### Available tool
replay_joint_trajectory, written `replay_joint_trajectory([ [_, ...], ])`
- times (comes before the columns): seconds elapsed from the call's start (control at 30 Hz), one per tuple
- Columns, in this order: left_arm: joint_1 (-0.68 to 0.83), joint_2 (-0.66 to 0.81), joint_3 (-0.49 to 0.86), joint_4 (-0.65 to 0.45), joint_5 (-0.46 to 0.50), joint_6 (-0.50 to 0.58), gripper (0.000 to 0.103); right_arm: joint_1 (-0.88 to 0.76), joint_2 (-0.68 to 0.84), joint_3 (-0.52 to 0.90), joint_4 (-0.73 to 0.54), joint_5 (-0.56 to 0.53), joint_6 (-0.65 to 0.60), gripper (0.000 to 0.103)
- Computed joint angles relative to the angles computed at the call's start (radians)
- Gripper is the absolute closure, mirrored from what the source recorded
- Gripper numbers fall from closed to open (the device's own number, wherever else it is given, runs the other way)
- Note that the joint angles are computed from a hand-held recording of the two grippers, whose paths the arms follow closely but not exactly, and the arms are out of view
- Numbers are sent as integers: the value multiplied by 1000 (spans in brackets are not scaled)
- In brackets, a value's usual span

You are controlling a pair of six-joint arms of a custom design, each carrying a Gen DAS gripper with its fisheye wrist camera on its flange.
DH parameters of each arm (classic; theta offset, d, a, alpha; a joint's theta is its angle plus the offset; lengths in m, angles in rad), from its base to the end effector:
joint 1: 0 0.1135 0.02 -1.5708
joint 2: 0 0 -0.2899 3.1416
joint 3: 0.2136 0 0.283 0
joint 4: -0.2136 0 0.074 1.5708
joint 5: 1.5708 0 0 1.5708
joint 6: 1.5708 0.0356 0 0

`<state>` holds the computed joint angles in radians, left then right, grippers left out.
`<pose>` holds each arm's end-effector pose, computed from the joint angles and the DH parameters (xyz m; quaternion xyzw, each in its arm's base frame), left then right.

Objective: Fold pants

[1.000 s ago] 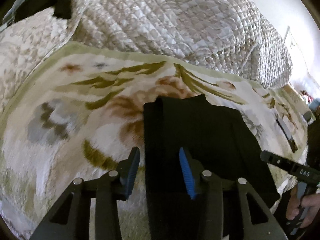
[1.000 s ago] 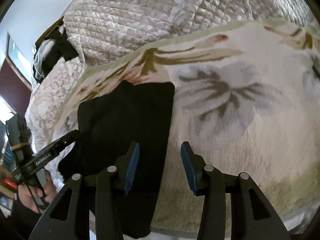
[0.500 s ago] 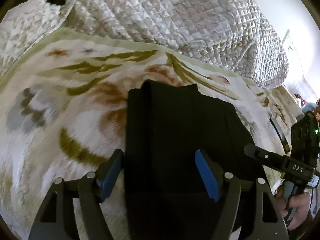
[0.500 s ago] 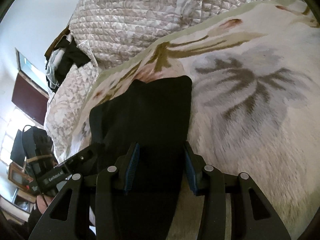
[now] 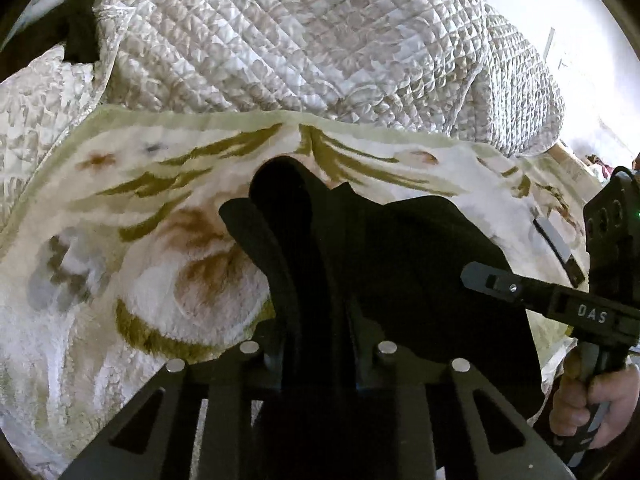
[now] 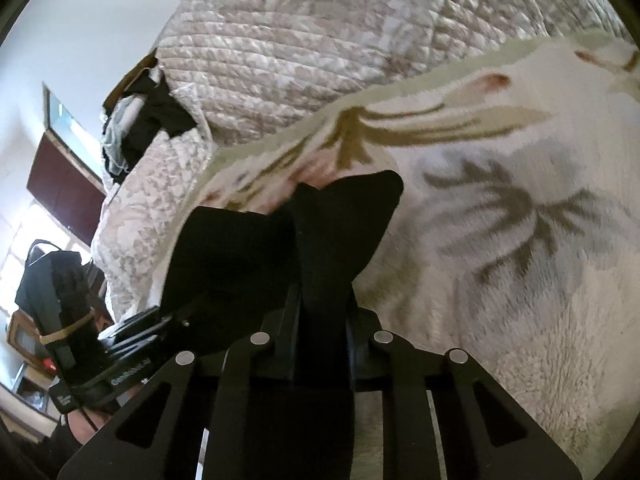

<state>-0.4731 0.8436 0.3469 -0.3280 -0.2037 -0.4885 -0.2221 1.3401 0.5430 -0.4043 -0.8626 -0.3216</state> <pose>0.1572 -0.0724 0.1711 -0.0442 0.9261 -0.0837 0.3653 0.2254 -0.0232 0.1492 -0.1211 0.8881 0.3511 0.2711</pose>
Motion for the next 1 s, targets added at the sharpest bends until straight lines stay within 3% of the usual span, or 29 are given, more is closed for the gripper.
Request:
replay_joint_trajectory([
  [0.13,42,-57,34,-50,9,40,80,43,-68,23,-22,-23,40,86],
  [0.3,269,-28,99,-41,134,210,80,171,-18,88,75,6,166,86],
  [0.43,459,99,150,33,244,321,80,303,120,183,194,73,266,86],
  [0.6,592,328,193,160,341,363,79,392,300,290,290,173,304,85],
  [0.7,618,435,194,198,326,350,67,409,379,337,278,260,290,78],
  [0.73,639,434,183,206,340,335,62,399,388,338,283,262,285,73],
  [0.8,675,399,167,189,370,324,61,379,356,309,310,280,277,70],
  [0.9,651,265,126,145,262,313,63,363,263,245,333,328,266,70],
  [1.0,617,84,78,75,284,291,63,379,153,160,343,342,228,70],
])
